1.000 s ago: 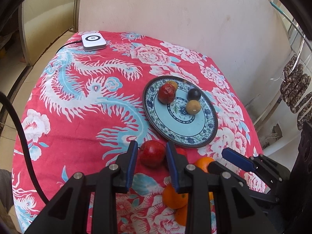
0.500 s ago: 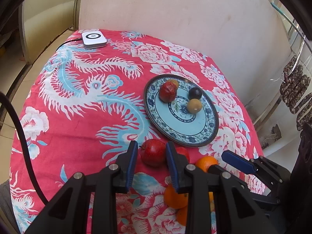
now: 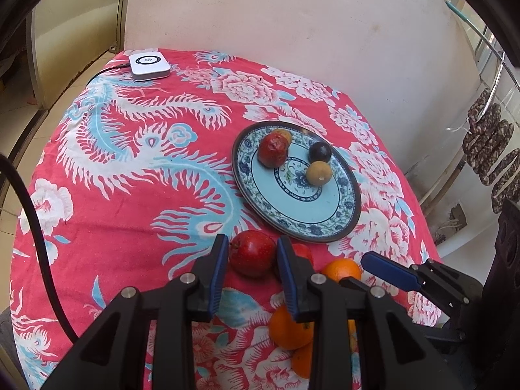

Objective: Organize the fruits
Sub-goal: 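Withdraw both tools from the plate toward the remaining fruit, then grasp a red pomegranate with the left tool while the right tool grasps an orange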

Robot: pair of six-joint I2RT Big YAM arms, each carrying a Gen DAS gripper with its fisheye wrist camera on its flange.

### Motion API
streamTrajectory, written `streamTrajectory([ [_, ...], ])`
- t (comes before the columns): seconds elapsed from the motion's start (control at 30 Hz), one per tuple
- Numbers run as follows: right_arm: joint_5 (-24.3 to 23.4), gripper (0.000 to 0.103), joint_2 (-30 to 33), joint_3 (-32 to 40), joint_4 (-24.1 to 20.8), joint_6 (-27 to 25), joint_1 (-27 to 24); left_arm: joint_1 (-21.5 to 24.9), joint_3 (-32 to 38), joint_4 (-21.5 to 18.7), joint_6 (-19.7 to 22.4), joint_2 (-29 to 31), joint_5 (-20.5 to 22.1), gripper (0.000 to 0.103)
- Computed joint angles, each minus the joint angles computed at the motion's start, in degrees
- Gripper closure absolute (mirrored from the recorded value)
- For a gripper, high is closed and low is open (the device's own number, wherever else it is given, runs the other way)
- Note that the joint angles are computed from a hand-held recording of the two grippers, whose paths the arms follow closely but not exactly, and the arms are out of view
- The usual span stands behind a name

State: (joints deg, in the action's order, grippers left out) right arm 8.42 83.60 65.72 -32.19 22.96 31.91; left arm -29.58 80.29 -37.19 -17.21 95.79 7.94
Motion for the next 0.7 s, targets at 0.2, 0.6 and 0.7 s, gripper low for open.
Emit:
streamTrajectory([
  [0.2, -0.8, 0.067, -0.1, -0.3, 0.5, 0.5, -0.2, 0.1, -0.1, 0.3, -0.2, 0.0, 0.4, 0.072],
  [0.6, -3.1, 0.067, -0.3, -0.6, 1.1, 1.6, -0.9, 0.4, -0.4, 0.2, -0.4, -0.2, 0.7, 0.073],
  [0.7, -3.6, 0.067, -0.4, -0.6, 1.1, 2.3, -1.2, 0.4, -0.5, 0.3, -0.2, -0.3, 0.8, 0.073],
])
